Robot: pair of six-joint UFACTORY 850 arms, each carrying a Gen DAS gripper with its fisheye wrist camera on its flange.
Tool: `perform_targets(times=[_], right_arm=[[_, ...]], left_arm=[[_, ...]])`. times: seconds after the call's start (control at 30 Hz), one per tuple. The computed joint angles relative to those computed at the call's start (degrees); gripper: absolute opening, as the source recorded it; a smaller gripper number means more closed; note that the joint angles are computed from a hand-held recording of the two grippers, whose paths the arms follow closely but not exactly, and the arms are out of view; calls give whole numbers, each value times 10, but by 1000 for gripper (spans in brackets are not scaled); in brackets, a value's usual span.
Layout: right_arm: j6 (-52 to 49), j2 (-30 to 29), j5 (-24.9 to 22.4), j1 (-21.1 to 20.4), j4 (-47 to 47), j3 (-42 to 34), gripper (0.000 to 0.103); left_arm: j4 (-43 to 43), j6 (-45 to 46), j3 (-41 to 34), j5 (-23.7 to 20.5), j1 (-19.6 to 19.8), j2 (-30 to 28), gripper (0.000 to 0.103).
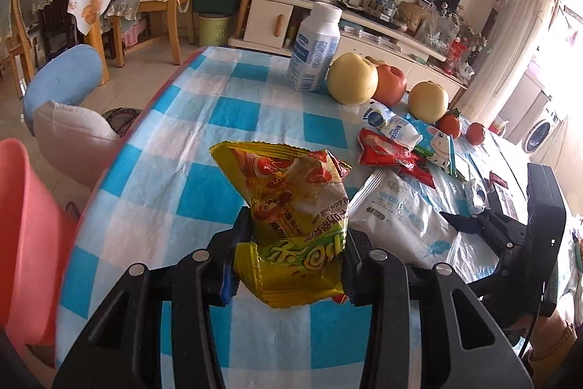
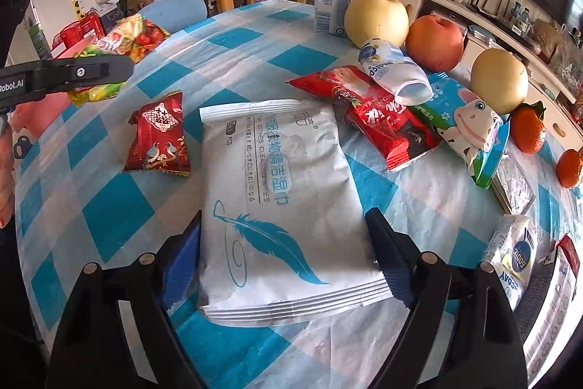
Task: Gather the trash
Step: 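Grasp the white wet-wipes packet with blue feather print using the right tool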
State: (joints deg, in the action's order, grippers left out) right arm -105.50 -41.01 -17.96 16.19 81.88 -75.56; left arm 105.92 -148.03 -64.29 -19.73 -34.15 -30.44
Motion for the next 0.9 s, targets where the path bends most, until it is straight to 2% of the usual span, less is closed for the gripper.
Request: perform_targets(times=[0.33,0.43,0.6,0.77,0.9], right_arm=[[-242,29,34,12,260,53,77],[-370,39,44,19,387,70,77],[-513,56,43,27,539,96,76],[-576,74,34,32,624,114,76],[-583,89,31,39,645,124,76]], left_arm=[[36,-46,34,-16,5,28,44],[39,-49,36,-14,7,30,45],[37,-52,45,-22,10,38,45],[38,-57,55,-25,13,48,45],[7,-24,60,-39,11,57,45]])
